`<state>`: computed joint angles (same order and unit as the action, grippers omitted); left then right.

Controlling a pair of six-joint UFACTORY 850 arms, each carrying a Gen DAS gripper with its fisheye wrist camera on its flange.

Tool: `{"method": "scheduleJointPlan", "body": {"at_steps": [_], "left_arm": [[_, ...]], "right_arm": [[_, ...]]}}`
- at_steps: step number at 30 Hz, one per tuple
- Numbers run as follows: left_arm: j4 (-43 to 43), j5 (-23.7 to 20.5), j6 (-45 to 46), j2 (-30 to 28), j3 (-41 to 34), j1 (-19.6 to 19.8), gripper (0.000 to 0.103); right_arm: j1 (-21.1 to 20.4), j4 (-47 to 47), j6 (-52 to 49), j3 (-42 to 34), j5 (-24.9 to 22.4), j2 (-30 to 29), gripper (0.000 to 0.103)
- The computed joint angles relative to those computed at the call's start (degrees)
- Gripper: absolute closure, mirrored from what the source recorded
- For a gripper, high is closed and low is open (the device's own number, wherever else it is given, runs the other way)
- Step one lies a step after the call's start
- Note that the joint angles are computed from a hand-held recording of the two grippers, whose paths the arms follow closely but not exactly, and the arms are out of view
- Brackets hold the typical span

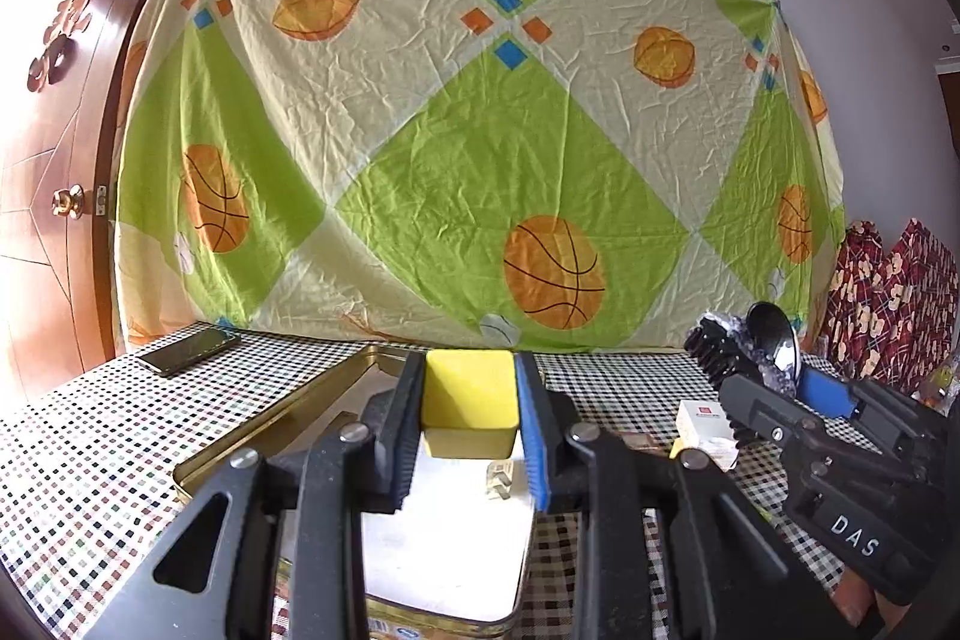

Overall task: Organize rigid objects
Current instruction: 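Bring the yellow cube over the tin with the left tool, then lower the yellow cube and purple bag into the gold tin with both tools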

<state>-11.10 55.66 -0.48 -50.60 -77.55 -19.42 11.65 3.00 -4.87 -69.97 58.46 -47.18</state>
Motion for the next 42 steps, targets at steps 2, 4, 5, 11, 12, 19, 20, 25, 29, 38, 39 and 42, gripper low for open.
{"method": "scheduleJointPlan", "body": {"at_steps": [2,4,5,11,12,19,20,25,29,38,39,42], "left_arm": [[-0.22,-0.06,-0.01,0.01,0.02,0.27,0.075],[-0.45,-0.11,-0.04,0.03,0.06,0.54,0.075],[-0.59,-0.14,-0.07,0.04,0.08,0.68,0.075],[-0.91,-1.01,-0.37,-0.1,-0.14,1.59,0.075],[-0.86,-1.05,-0.46,-0.12,-0.14,1.74,0.075],[-0.55,-1.4,-1.15,-0.03,0.03,2.5,0.075],[-0.59,-1.36,-1.11,0.02,0.07,2.55,0.075],[-1.34,-1.15,-0.37,0.25,0.16,2.88,0.075],[-1.64,-1.68,-0.05,0.17,-0.15,3.28,0.075],[-1.5,-3.16,-0.68,-0.25,-0.86,4.42,0.075],[-1.29,-3.33,-0.97,-0.24,-0.89,4.6,0.075],[-1.41,-3.62,-0.83,-0.23,-1.08,4.95,0.075]], "right_arm": [[0.3,-0.2,-0.15,-0.45,-0.35,-0.22,0.058],[0.58,-0.33,-0.36,-0.93,-0.72,-0.45,0.058],[0.73,-0.39,-0.46,-1.16,-0.86,-0.57,0.058],[1.38,-0.87,-0.58,-2.42,-1.64,-1.2,0.058],[1.48,-0.95,-0.54,-2.61,-1.75,-1.3,0.058],[2.32,-1.34,-0.88,-3.52,-2.17,-1.8,0.058],[2.46,-1.33,-1.13,-3.68,-2.21,-1.86,0.058],[2.88,-2.17,-0.79,-4.37,-2.87,-2.16,0.058],[3.29,-2.55,-1.03,-4.94,-3.21,-2.47,0.058],[4.15,-3.3,-1.46,-7.02,-5.29,-3.41,0.058],[4.26,-3.34,-1.46,-7.3,-5.53,-3.53,0.058],[4.58,-3.62,-1.56,-8.06,-6.23,-3.87,0.058]]}}
